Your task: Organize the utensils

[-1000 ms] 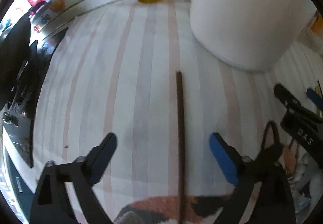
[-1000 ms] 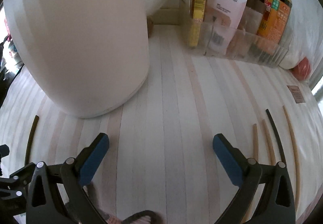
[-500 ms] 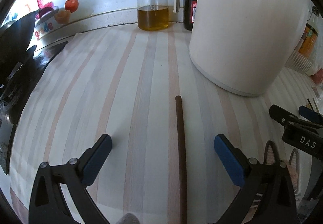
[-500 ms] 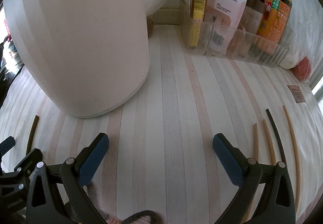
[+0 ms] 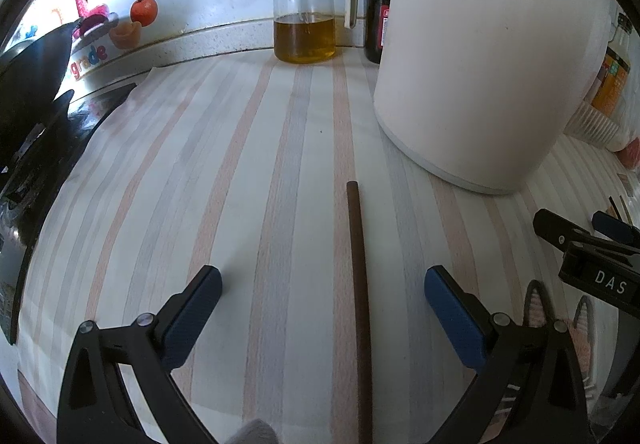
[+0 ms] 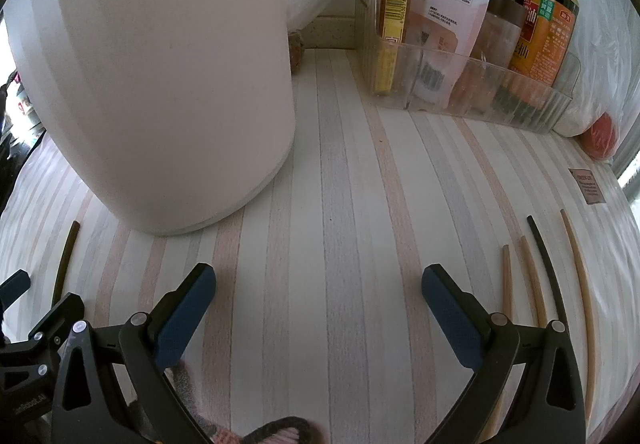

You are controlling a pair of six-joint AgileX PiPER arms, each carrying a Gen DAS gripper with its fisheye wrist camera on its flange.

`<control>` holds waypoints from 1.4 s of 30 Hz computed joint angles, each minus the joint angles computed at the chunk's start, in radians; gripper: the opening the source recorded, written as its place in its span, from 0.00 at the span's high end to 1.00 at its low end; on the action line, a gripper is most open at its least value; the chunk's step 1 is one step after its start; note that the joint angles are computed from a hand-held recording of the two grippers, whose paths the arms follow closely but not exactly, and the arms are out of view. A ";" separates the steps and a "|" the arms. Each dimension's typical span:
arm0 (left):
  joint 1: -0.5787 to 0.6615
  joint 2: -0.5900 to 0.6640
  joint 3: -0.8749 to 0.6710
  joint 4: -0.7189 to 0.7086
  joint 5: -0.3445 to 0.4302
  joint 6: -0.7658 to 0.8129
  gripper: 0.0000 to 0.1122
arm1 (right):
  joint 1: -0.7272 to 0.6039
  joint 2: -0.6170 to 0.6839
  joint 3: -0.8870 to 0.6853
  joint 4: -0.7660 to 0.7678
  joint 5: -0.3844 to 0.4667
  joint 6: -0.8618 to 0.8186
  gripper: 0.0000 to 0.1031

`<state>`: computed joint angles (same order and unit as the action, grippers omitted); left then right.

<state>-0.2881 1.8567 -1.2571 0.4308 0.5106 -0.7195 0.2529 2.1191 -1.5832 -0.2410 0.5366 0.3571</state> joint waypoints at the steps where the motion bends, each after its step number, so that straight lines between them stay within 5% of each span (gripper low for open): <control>1: 0.001 0.000 -0.002 -0.003 0.003 0.001 0.08 | 0.001 0.001 0.000 -0.001 -0.001 0.001 0.00; 19: 0.005 -0.002 0.001 -0.018 -0.002 0.022 0.08 | -0.003 0.001 0.003 -0.001 -0.003 -0.002 0.00; 24: 0.024 0.002 -0.054 -0.108 0.071 0.076 0.08 | 0.028 0.039 -0.083 -0.054 0.062 0.096 0.00; 27: 0.028 -0.047 -0.050 -0.086 0.083 0.055 0.08 | 0.019 0.054 -0.142 0.063 0.130 -0.074 0.00; 30: 0.038 -0.109 -0.055 -0.087 0.130 0.077 0.08 | 0.015 -0.031 -0.076 0.079 0.144 -0.065 0.00; 35: 0.054 -0.211 -0.137 -0.150 0.325 0.189 0.08 | 0.044 -0.261 0.061 -0.010 0.219 0.038 0.00; 42: -0.030 -0.306 -0.382 -0.206 0.690 0.265 0.08 | 0.070 -0.527 -0.022 0.000 0.585 0.006 0.00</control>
